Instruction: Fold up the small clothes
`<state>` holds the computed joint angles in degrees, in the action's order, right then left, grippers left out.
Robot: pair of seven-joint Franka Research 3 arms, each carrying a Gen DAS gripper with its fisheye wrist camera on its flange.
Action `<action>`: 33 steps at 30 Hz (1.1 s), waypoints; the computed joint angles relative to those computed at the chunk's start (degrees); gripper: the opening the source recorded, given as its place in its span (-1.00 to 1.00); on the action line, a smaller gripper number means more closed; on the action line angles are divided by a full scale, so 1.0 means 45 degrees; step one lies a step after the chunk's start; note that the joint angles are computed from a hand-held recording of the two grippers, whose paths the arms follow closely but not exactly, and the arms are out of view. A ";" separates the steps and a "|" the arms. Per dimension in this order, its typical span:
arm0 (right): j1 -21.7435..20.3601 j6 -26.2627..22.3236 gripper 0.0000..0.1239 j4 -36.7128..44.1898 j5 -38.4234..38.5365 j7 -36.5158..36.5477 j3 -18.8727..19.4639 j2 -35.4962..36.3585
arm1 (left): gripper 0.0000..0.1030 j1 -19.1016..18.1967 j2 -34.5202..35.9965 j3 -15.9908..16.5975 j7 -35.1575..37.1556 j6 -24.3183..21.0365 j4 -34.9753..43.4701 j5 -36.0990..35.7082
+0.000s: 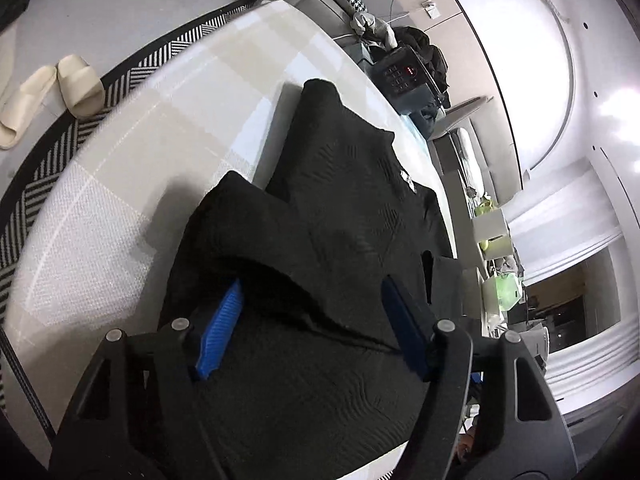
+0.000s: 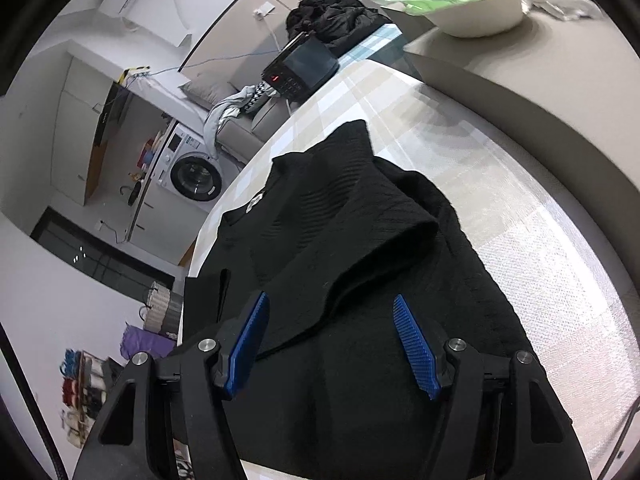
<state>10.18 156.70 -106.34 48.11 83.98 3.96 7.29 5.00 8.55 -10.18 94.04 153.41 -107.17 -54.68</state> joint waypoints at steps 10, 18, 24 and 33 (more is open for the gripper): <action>-0.0025 0.0911 -0.18 0.0977 -0.0678 0.1320 -0.0108 0.1256 | 0.28 0.0153 0.0484 -0.0153 -0.0004 0.0314 0.0451 -0.0267; -0.0338 0.2027 -0.86 0.1040 -0.0722 0.1415 0.0463 0.1508 | -0.89 0.0223 0.0629 -0.0422 -0.1117 0.1590 0.0386 0.0860; -0.0229 0.2382 -0.87 0.1745 -0.0979 0.0993 0.0528 0.1591 | -0.89 0.0352 0.0834 -0.0735 -0.0132 0.2164 0.1409 0.0435; 0.0142 0.1692 -0.87 0.6453 -0.3608 0.3409 -0.0236 0.4243 | -0.89 0.0026 0.4329 -0.0456 -0.2796 0.1491 0.7073 0.4546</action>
<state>10.81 164.31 -77.30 31.88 99.32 2.90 26.38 5.12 28.03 -12.24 81.46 160.12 -75.34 -34.22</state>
